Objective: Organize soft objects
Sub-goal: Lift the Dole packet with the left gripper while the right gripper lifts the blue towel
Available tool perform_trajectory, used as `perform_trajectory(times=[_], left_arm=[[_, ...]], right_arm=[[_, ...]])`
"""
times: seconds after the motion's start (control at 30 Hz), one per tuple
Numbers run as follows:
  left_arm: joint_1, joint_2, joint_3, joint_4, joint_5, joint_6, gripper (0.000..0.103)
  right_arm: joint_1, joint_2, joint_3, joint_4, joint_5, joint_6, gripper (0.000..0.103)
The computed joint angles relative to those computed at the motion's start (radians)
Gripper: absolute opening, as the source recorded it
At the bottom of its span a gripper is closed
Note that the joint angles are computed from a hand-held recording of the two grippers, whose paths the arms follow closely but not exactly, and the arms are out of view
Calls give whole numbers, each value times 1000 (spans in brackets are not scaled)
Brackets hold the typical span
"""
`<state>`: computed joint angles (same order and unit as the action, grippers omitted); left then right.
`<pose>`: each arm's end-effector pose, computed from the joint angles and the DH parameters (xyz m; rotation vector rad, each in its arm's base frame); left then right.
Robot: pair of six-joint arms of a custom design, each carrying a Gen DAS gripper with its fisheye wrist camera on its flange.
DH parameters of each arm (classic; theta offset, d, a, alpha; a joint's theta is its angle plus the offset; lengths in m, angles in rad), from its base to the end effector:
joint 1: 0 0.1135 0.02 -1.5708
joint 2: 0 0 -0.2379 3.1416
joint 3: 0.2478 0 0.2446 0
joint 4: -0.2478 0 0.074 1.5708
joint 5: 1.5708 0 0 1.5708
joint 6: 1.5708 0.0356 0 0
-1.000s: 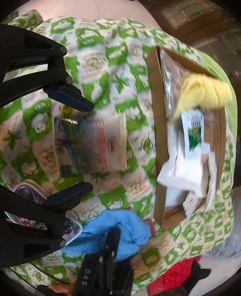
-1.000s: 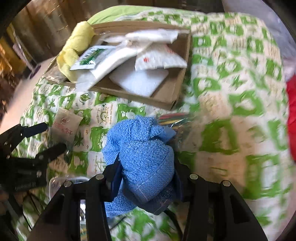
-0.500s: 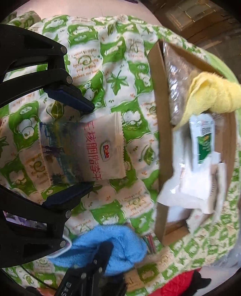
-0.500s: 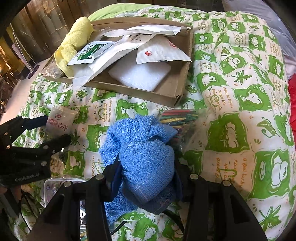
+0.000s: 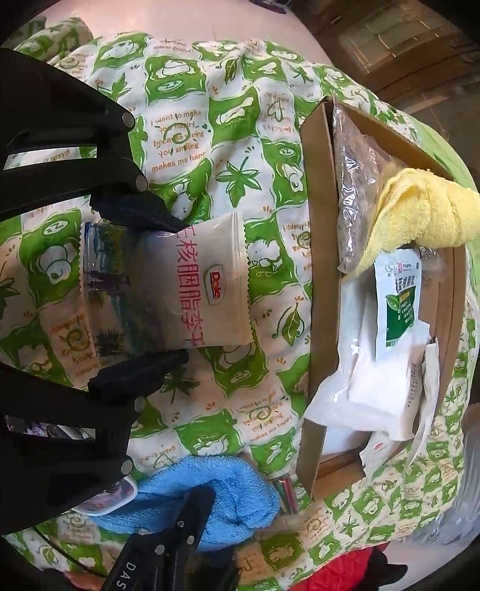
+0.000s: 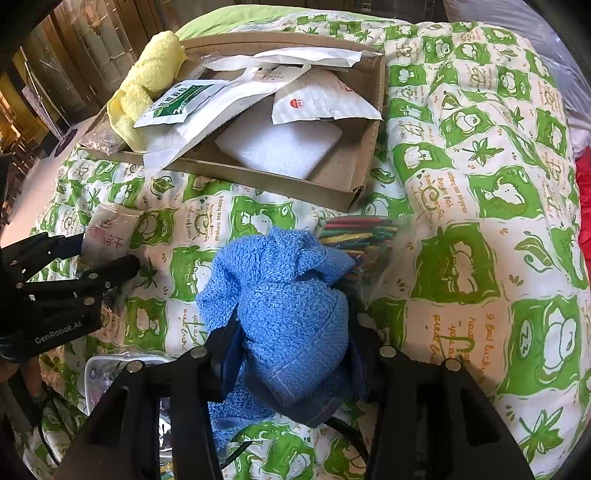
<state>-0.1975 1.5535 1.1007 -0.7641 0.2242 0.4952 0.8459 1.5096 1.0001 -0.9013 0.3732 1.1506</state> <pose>0.2858 -0.0653 0.1996 0.9857 2.5681 -0.2333 0.1813 0.1851 0.1819 0.4570 2.7030 -0.0957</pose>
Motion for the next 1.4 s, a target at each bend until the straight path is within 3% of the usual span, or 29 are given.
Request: perform_trajectory(times=[0.23, 1.4], left_arm=[[16, -75, -26, -58, -1, 22, 61], [20, -102, -17, -92, 10, 24, 61]], right_arm=[[3, 1, 3, -3, 1, 3, 48], [-10, -32, -30, 37, -13, 7, 48]])
